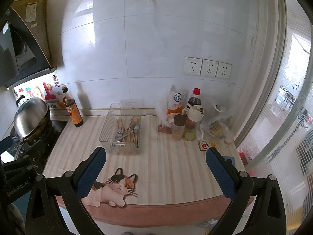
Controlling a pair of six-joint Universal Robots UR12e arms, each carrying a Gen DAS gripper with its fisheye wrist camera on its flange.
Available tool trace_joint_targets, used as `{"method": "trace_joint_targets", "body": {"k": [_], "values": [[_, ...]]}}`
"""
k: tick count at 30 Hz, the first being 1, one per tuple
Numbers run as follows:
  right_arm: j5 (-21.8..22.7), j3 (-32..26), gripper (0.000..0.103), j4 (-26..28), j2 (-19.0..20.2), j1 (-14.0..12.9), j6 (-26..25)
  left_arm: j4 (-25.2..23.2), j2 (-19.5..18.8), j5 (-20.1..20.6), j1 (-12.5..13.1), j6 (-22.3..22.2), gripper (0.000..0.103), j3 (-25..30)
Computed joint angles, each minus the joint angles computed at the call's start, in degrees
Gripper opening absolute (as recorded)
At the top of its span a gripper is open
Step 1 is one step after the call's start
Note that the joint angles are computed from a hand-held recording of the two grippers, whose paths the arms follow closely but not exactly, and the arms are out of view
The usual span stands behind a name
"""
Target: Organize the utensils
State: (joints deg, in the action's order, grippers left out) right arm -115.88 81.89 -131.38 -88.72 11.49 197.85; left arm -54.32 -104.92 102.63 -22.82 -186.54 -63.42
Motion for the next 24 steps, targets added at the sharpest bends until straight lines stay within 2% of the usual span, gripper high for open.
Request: {"method": "trace_joint_targets", "body": {"k": [24], "values": [[0.91,-0.02,0.103,0.09,0.06,-0.51,-0.65,-0.54,-0.69,-0.32,0.18,-0.4,0.103,1.09]]}}
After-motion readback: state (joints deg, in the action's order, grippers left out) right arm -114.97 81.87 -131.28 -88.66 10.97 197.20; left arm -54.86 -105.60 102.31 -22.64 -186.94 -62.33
